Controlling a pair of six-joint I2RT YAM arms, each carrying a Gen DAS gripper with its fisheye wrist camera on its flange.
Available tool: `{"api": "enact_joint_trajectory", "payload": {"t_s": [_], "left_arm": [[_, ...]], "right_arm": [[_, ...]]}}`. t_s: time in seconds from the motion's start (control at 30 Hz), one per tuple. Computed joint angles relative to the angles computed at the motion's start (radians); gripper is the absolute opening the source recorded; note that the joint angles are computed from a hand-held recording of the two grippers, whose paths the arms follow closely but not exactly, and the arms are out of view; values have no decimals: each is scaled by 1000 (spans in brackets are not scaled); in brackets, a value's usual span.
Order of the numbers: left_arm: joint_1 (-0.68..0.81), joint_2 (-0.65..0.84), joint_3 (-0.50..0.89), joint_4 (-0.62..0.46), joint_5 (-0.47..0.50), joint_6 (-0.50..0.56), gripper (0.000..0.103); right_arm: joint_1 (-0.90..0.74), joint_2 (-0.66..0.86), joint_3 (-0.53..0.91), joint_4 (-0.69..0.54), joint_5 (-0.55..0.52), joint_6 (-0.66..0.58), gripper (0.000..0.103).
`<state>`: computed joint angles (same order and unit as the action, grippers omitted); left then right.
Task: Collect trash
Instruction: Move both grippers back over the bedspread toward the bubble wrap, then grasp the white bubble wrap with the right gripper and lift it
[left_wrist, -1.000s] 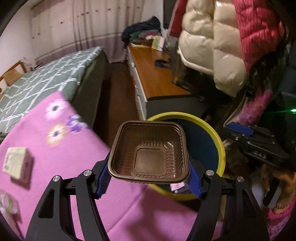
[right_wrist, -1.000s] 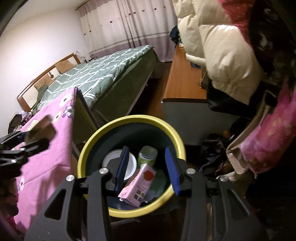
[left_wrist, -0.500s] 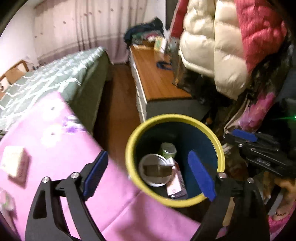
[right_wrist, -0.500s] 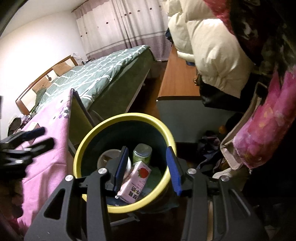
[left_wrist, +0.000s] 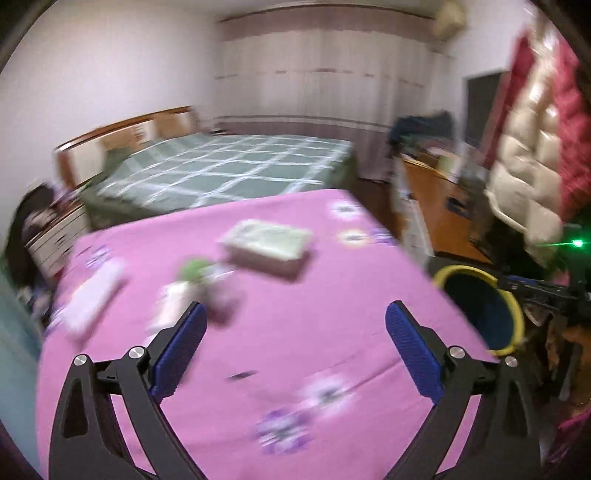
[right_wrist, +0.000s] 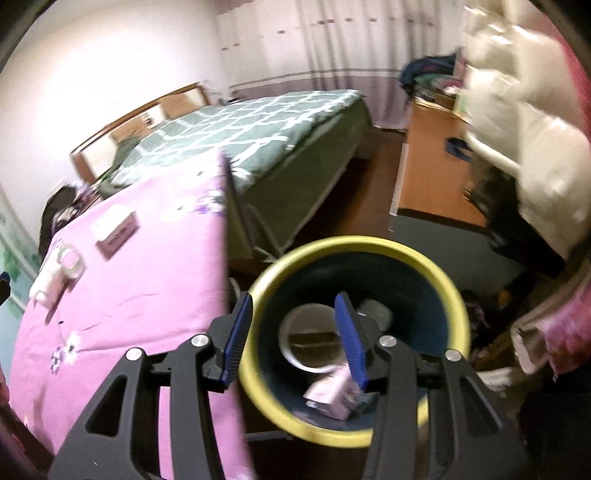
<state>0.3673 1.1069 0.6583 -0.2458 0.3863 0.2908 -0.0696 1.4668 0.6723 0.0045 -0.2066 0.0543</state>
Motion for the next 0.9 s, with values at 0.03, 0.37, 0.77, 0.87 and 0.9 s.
{"api": "enact_joint_trajectory", "payload": {"t_s": [0.03, 0.37, 0.77, 0.87, 0.9], "left_arm": [[83, -6, -1, -11, 24, 27, 96], [652, 108, 97, -18, 249, 205, 96], [842, 281, 187, 36, 294, 258, 96], [869, 316, 210, 40, 300, 263, 96], [877, 327, 216, 42, 303, 267, 96]], "right_arm": [[43, 7, -1, 28, 32, 25, 45], [434, 215, 322, -71, 142, 96, 45], [769, 691, 1142, -451, 135, 90, 45], [820, 909, 1518, -624, 101, 126, 45], [838, 989, 1644, -662, 99, 139, 45]]}}
